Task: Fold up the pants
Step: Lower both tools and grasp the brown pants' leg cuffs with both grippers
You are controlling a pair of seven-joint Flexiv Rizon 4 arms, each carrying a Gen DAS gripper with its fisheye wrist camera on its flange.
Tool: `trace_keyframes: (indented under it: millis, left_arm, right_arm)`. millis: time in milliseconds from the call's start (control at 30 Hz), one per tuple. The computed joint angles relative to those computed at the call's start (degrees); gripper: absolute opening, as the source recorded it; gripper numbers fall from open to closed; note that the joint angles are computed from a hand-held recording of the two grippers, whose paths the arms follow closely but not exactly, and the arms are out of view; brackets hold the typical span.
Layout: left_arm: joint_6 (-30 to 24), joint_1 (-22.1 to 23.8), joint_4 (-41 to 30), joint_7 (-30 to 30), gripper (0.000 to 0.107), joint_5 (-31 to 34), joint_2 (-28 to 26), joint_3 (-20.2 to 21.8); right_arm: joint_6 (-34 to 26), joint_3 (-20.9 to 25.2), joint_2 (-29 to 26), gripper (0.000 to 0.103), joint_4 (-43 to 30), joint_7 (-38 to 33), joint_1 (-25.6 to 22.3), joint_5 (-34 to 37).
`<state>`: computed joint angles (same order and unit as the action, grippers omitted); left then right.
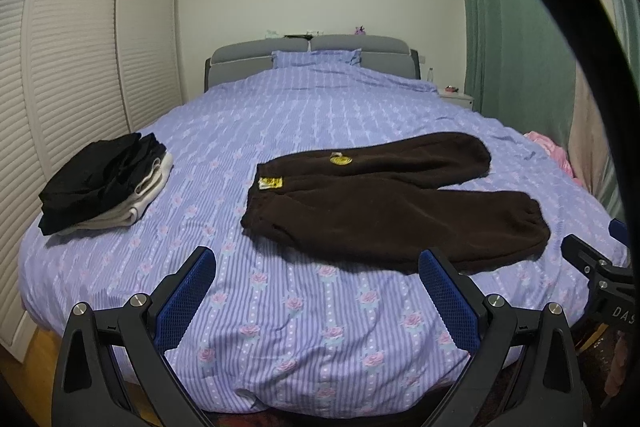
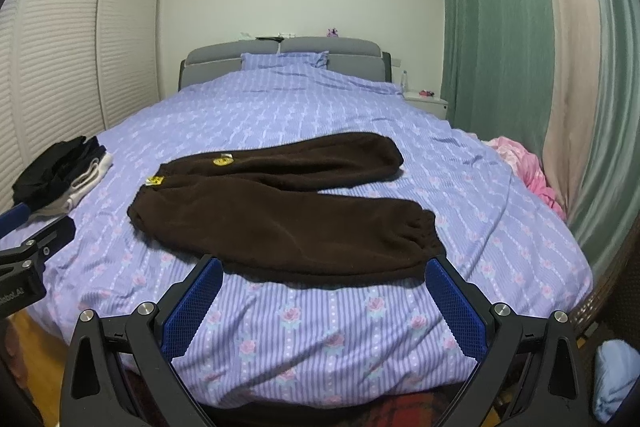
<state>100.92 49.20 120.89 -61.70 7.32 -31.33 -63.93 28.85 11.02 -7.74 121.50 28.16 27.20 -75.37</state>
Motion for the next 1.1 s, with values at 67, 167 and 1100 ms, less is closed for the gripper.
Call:
trace_keyframes:
  millis: [67,167,1100]
  left_arm:
    - [0.21,-2.56,-1.01,0.15,0.103,-0.34,0.09,3.15]
    - [0.38,-6.21,-2.61,0.62,0.103,-0.99,-0.05,7.13]
    - [-31.55,-41.38,-36.91,7.49,0.095,-24.17,-15.45,37.41]
  right_arm:
    - [1.61,-0.45,-0.64,0.103,0.14,0.71,-0.65,0.48]
    - [4.0,-1.18,-1.57,0.103,0.12,1.34,-1.48,0.51]
    - [28.28,-10.32,-10.75,0.091,1.54,19.55,-14.69,-3.18]
